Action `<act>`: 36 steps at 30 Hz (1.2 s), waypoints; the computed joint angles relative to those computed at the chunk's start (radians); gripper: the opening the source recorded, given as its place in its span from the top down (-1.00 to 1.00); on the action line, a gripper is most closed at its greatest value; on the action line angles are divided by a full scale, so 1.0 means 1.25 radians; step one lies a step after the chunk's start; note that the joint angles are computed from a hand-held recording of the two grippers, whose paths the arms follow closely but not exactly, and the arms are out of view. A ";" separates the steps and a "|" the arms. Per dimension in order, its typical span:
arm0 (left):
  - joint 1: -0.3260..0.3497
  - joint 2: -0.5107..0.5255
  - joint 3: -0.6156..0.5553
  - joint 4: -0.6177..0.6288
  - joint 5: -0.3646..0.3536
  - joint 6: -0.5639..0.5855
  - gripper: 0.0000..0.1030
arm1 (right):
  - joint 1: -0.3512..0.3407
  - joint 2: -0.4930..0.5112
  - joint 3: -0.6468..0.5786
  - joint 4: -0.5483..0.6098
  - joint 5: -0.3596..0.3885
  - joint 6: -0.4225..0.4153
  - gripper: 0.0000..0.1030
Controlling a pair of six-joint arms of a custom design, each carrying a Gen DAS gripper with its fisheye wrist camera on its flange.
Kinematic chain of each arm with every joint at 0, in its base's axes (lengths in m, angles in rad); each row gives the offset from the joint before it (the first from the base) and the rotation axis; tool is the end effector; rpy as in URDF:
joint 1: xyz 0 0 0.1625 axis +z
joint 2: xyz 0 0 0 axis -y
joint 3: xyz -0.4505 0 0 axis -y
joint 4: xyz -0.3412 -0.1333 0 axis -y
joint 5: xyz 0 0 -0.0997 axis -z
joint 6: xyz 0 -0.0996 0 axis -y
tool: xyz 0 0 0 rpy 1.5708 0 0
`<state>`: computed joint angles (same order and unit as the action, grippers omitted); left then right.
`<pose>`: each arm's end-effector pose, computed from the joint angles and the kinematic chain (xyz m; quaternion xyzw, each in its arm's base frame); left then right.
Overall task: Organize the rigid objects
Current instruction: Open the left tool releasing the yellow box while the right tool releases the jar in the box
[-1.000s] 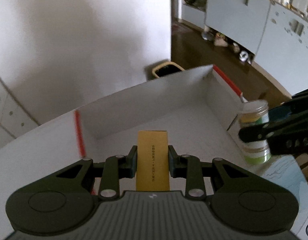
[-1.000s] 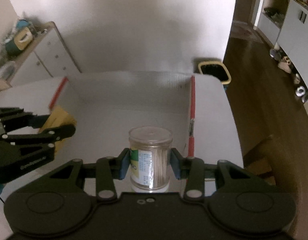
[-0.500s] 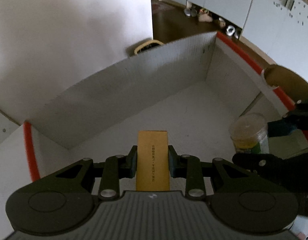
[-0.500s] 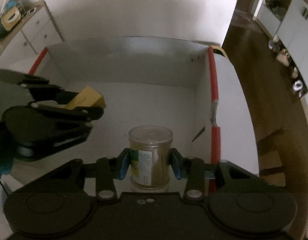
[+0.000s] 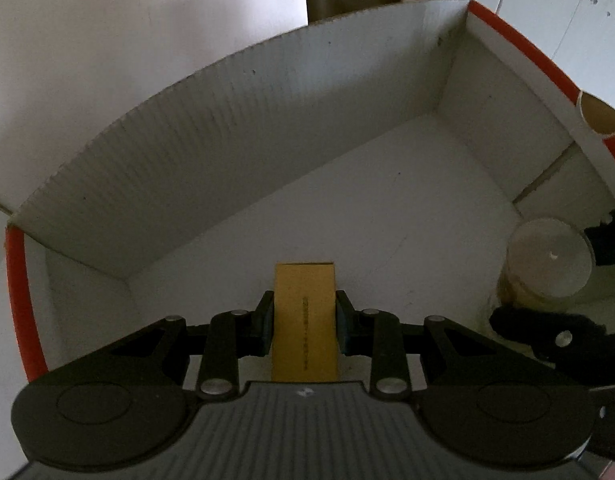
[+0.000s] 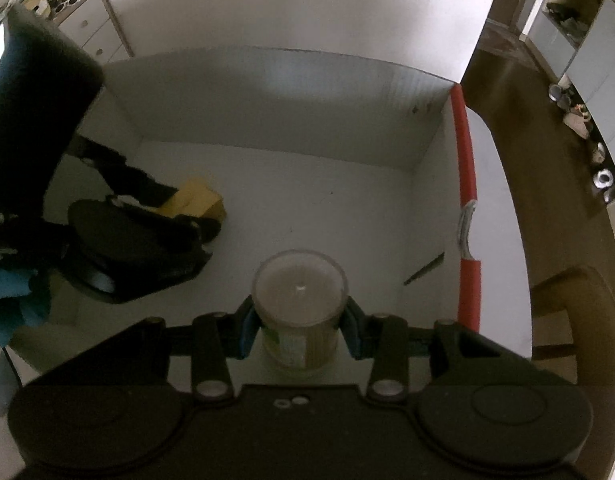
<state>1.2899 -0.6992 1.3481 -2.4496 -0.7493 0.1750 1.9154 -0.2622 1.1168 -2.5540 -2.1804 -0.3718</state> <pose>-0.0040 -0.7578 0.2029 0.1612 0.8976 -0.1260 0.3905 0.3314 -0.6975 -0.0463 0.3157 -0.8983 0.0572 0.3003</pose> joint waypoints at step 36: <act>-0.151 -0.229 0.348 -0.232 0.062 -0.049 0.41 | 0.014 -0.203 0.275 -0.207 0.124 -0.043 -0.16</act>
